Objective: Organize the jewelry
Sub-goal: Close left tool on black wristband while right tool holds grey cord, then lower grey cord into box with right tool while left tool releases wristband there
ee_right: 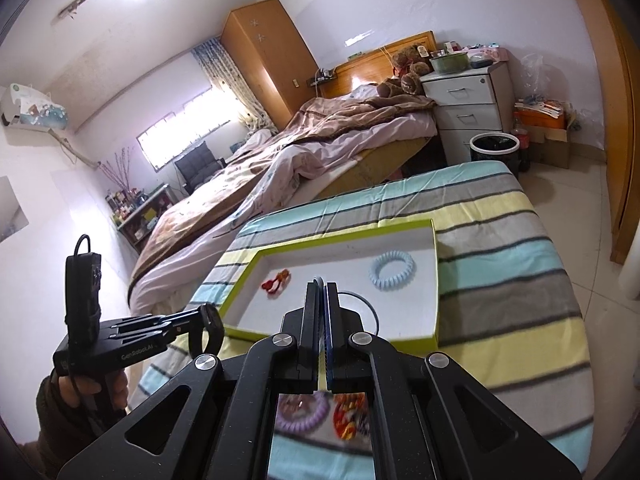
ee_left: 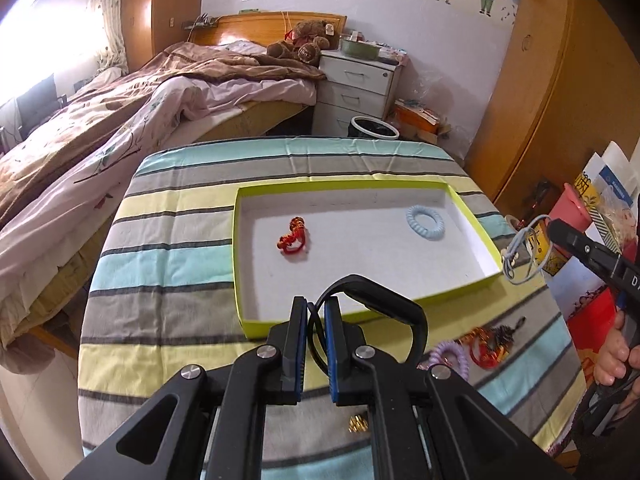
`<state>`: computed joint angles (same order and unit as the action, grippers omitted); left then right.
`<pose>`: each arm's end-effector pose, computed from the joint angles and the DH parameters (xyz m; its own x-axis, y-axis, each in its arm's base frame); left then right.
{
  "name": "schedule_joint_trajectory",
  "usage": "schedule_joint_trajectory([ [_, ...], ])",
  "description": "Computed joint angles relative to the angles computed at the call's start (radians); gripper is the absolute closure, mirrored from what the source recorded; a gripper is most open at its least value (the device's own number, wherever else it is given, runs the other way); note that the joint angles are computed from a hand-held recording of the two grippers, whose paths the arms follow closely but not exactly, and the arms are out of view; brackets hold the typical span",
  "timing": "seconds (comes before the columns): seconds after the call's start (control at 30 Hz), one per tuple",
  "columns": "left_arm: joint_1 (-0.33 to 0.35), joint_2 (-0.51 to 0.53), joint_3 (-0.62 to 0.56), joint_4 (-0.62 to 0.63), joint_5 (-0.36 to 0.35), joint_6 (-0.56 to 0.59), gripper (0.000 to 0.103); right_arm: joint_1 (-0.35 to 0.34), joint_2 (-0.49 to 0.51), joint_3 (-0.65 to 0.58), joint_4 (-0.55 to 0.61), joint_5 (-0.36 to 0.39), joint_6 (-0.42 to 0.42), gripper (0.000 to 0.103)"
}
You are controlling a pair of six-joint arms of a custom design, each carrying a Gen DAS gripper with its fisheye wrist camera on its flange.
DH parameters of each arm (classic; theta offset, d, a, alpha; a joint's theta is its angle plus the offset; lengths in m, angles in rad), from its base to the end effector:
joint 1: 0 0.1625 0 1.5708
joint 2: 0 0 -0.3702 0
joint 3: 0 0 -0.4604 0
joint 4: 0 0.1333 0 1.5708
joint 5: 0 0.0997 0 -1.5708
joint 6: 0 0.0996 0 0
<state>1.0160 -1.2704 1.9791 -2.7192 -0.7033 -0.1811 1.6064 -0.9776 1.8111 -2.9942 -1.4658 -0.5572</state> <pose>-0.1259 -0.6004 0.2006 -0.7948 -0.0749 -0.6022 0.3391 0.7682 -0.5430 0.1669 -0.6489 0.1018 -0.8261 -0.5187 0.2203 -0.5496 0.6553 -0.5182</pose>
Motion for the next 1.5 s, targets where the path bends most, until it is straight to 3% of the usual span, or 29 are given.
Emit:
schedule_joint_trajectory([
  [0.47,0.088,0.106,-0.152,0.026,-0.053,0.039,0.095,0.047,0.212,-0.280,0.155,-0.114,0.014,0.102],
  [0.9,0.149,0.179,-0.248,0.104,-0.059,-0.006,0.095,0.069,0.397,-0.523,0.338,-0.181,0.026,0.102],
  [1.13,0.162,0.203,-0.279,0.112,-0.048,0.004,0.094,0.068,0.444,-0.582,0.356,-0.235,0.040,0.102],
  [1.3,0.166,0.215,-0.292,0.108,-0.052,0.002,0.093,0.083,0.470,-0.600,0.330,-0.320,0.010,0.102],
  [1.5,0.166,0.216,-0.294,0.108,-0.054,0.000,0.093,0.084,0.483,-0.614,0.337,-0.344,0.016,0.101],
])
